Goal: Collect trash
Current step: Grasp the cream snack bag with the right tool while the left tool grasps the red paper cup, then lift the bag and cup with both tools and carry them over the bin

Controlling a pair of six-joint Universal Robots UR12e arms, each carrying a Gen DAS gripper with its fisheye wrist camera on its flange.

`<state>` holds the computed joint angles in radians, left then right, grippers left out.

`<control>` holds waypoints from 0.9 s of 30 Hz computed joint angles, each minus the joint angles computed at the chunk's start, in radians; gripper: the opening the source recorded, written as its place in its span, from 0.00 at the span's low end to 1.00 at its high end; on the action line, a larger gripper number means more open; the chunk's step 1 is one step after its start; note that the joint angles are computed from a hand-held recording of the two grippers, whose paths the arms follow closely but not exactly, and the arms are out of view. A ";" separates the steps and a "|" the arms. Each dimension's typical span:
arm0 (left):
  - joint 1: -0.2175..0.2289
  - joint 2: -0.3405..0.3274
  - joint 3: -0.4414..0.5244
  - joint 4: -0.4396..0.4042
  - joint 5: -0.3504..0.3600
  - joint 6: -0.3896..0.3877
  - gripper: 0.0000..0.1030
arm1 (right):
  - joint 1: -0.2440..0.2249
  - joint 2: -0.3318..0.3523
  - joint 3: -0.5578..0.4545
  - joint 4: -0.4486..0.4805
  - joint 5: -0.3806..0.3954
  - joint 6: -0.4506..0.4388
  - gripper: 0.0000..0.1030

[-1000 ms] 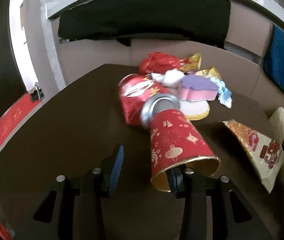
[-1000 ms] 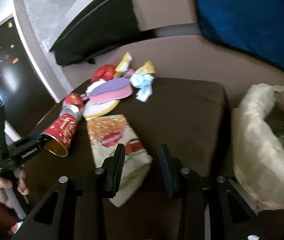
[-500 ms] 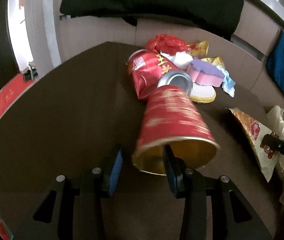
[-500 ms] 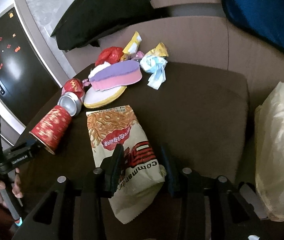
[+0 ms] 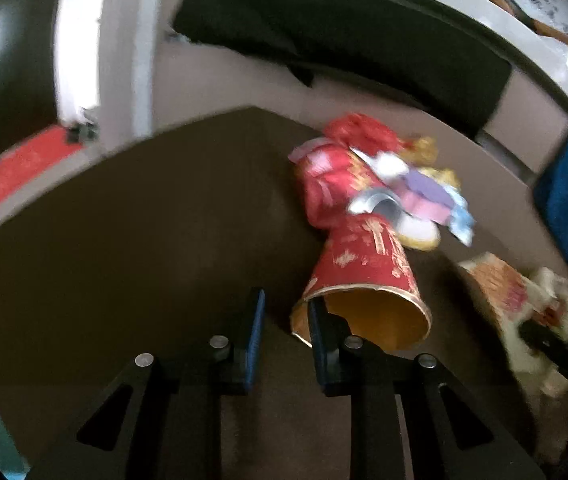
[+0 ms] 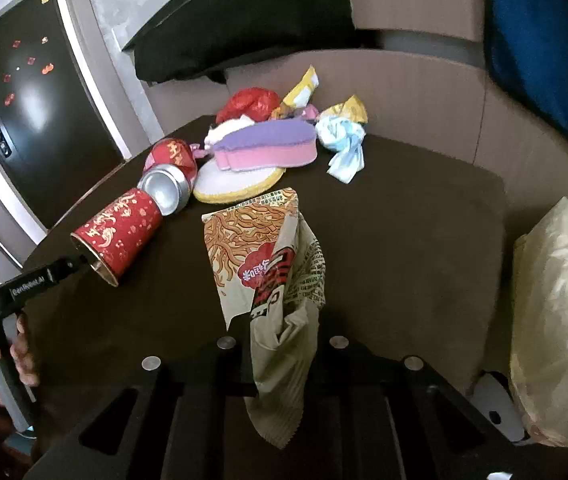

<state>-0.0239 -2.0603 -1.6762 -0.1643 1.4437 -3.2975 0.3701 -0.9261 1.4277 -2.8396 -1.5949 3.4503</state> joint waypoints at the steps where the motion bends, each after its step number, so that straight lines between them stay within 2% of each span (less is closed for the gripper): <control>1: -0.005 0.001 -0.001 0.015 0.014 0.015 0.22 | 0.001 -0.001 0.002 0.000 -0.004 0.002 0.11; 5: -0.012 -0.003 0.012 0.023 -0.023 0.110 0.22 | 0.003 -0.004 0.007 0.012 0.001 0.013 0.12; 10: -0.024 -0.025 0.080 -0.031 -0.013 0.112 0.21 | 0.007 -0.020 0.031 -0.003 -0.010 0.054 0.12; 12: -0.025 -0.026 0.102 -0.057 -0.034 0.136 0.06 | 0.005 -0.033 0.046 -0.019 -0.008 0.072 0.12; 13: -0.025 -0.025 0.107 -0.059 -0.040 0.145 0.04 | 0.007 -0.041 0.052 -0.029 -0.020 0.077 0.12; 17: -0.033 -0.005 0.112 0.013 -0.060 0.152 0.03 | 0.014 -0.071 0.071 -0.081 -0.086 0.079 0.12; 20: -0.043 0.013 0.131 0.063 -0.082 0.135 0.03 | 0.010 -0.097 0.088 -0.125 -0.107 0.086 0.12; 23: -0.062 0.033 0.161 0.115 -0.160 0.136 0.03 | 0.003 -0.157 0.130 -0.200 -0.198 0.068 0.12; 27: -0.108 0.032 0.208 0.133 -0.288 0.168 0.03 | -0.012 -0.246 0.204 -0.269 -0.378 0.046 0.12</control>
<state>-0.1323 -2.0278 -1.4682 -0.0311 1.1556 -3.1290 0.3577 -1.1717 1.6312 -3.1090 -1.9731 3.4968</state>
